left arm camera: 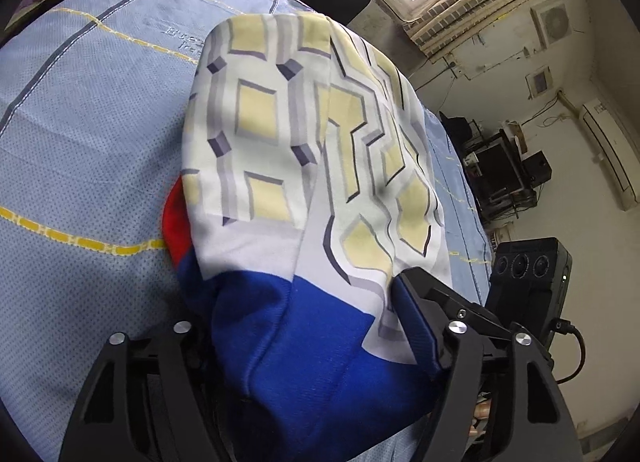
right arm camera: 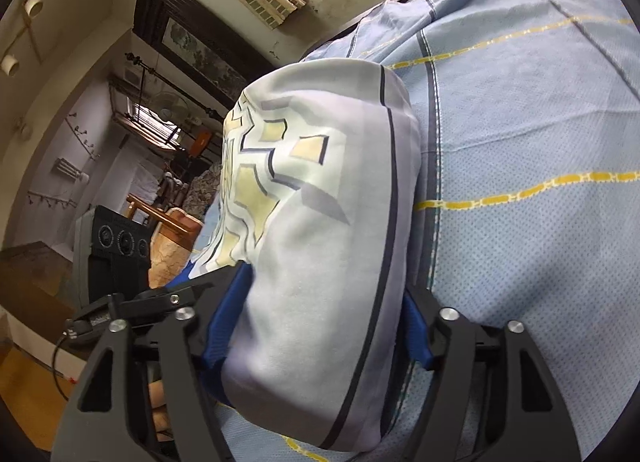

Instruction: Fold large clothes

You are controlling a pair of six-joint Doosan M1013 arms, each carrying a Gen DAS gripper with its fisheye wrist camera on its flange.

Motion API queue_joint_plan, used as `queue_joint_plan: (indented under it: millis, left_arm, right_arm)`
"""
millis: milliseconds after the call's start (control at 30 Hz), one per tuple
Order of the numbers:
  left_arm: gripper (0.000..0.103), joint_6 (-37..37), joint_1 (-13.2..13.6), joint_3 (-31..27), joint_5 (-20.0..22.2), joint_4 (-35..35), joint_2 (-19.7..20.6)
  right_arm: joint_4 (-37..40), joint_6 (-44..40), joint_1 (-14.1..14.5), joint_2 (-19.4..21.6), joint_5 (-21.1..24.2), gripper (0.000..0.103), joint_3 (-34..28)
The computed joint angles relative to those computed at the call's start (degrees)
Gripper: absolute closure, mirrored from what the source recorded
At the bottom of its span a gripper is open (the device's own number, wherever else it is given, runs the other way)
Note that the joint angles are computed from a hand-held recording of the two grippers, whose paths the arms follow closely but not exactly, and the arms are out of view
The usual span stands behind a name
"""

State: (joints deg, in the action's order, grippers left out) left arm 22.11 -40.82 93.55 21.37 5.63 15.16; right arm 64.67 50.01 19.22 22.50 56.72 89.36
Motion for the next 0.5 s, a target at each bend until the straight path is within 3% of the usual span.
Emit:
queue_joint_plan:
  millis: [100,233,500]
  left_arm:
    - [0.042,0.44,-0.43,-0.38,-0.1,2.13,-0.06]
    - [0.045,-3.77,-1.68,-0.35,-1.35,8.64,-1.1]
    - [0.045,-18.23,-7.95,-2.44,1.01,29.11,-2.57]
  right_arm:
    - [1.08,-0.32,-0.38,-0.07,1.04,0.049,0.02]
    - [1.99,-1.65,-0.65,-2.02,0.72,0.053,1.08]
    - [5.73,-6.87,-3.91,-9.98,1.2,0.053,7.19]
